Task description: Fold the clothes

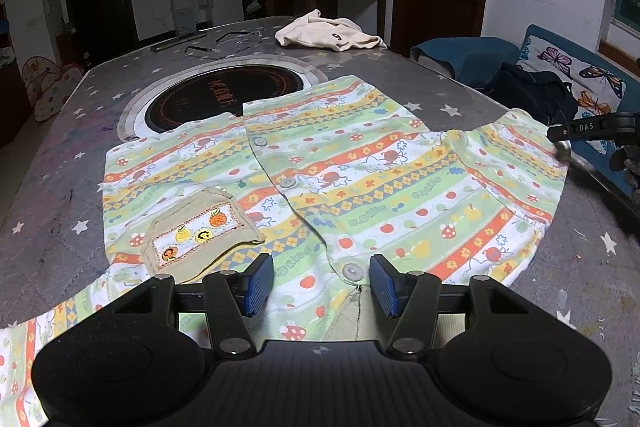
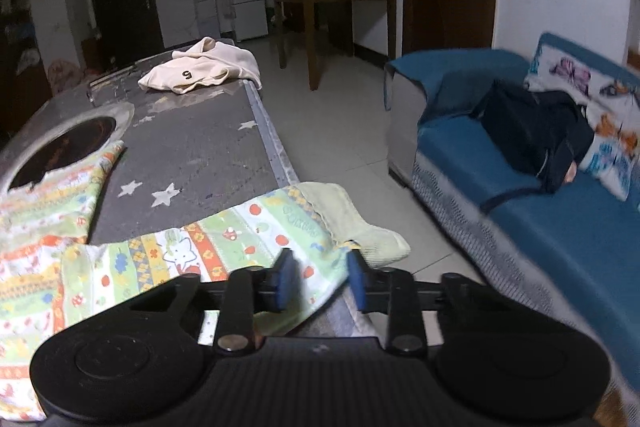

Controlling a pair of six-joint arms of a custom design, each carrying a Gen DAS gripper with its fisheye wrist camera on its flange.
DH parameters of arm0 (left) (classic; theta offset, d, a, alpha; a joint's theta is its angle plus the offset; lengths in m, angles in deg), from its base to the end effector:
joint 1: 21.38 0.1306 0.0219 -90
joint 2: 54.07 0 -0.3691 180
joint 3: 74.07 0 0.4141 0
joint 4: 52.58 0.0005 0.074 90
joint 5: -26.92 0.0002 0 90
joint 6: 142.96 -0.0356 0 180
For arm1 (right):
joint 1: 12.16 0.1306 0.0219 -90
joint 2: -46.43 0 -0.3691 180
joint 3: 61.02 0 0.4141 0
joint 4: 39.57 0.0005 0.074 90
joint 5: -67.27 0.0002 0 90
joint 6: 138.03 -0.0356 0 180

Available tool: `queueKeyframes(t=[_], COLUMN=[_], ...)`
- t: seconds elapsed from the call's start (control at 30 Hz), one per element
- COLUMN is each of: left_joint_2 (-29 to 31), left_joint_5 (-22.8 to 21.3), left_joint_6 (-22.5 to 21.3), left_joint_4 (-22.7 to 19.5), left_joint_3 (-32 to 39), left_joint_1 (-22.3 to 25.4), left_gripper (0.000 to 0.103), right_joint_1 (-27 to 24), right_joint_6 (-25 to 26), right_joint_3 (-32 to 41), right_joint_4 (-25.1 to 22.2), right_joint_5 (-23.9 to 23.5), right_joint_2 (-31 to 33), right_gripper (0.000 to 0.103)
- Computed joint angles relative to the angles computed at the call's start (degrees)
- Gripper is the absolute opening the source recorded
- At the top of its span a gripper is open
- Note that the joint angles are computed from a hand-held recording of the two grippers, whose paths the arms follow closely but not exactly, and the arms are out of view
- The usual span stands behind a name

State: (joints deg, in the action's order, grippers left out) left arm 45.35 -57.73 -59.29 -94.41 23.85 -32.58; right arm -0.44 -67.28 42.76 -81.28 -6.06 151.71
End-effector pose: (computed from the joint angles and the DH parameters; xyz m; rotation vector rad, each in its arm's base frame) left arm 0.5640 -0.1156 0.4086 0.4010 2.2930 -0.1513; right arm 0.6012 0.1138 0.4017 0.2942 2.2679 -0.0586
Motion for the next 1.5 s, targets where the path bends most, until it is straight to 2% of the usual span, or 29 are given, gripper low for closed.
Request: queueKeyframes(t=[0.1,0.2,0.43,0.57,0.7,0.73,0.93,1.0,1.07,1.1,1.13,1.23,1.4,1.5], left_joint_2=[-0.1,-0.1,-0.1,-0.1,-0.1,-0.3,-0.3,-0.3,-0.2,-0.2,-0.2,-0.2,-0.1,-0.1], left_joint_5=[0.0,0.0,0.1,0.1,0.2,0.4,0.1,0.2,0.3,0.4,0.4,0.5,0.3,0.3], left_joint_6=[0.1,0.1,0.2,0.5,0.6,0.6,0.6,0.7,0.5,0.5,0.5,0.3,0.3,0.2], left_joint_4=[0.0,0.0,0.0,0.0,0.0,0.1,0.0,0.0,0.0,0.0,-0.1,-0.2,-0.4,-0.5], left_joint_3=[-0.1,-0.1,-0.1,-0.2,-0.3,-0.4,-0.4,-0.4,-0.4,-0.4,-0.4,-0.3,-0.2,-0.3], left_joint_1=[-0.1,0.0,-0.1,-0.1,-0.1,-0.1,0.1,0.1,0.1,0.0,0.0,-0.2,-0.2,-0.2], left_gripper=[0.057,0.057,0.057,0.057,0.058,0.058,0.059,0.059,0.059,0.059,0.059,0.060,0.061,0.061], right_joint_1=[0.1,0.5,2.0,2.5,3.5,3.7,2.8,2.1,1.3,0.7,0.1,-1.6,-4.3,-4.8], right_joint_6=[0.7,1.9,5.8,6.5,12.3,12.4,3.2,0.5,-2.3,-4.4,-6.8,-13.9,-27.1,-31.0], right_joint_3=[0.0,-0.4,-0.8,-1.0,-1.5,-1.8,-4.5,-5.6,-6.0,-6.0,-6.1,-6.4,-7.3,-7.6], right_joint_4=[0.7,1.8,4.9,4.4,2.5,2.3,3.1,3.8,3.5,3.1,2.8,3.5,8.6,11.2], right_joint_5=[-0.1,0.0,-1.5,-3.6,-6.9,-7.8,-8.0,-8.0,-9.2,-10.6,-12.2,-15.6,-22.0,-21.6], right_joint_2=[-0.1,-0.6,-1.5,-2.2,-2.3,-2.5,-5.1,-6.2,-6.7,-6.8,-6.8,-6.3,-5.1,-4.3], right_gripper=[0.006,0.005,0.004,0.004,0.004,0.006,0.015,0.016,0.025,0.034,0.037,0.038,0.043,0.041])
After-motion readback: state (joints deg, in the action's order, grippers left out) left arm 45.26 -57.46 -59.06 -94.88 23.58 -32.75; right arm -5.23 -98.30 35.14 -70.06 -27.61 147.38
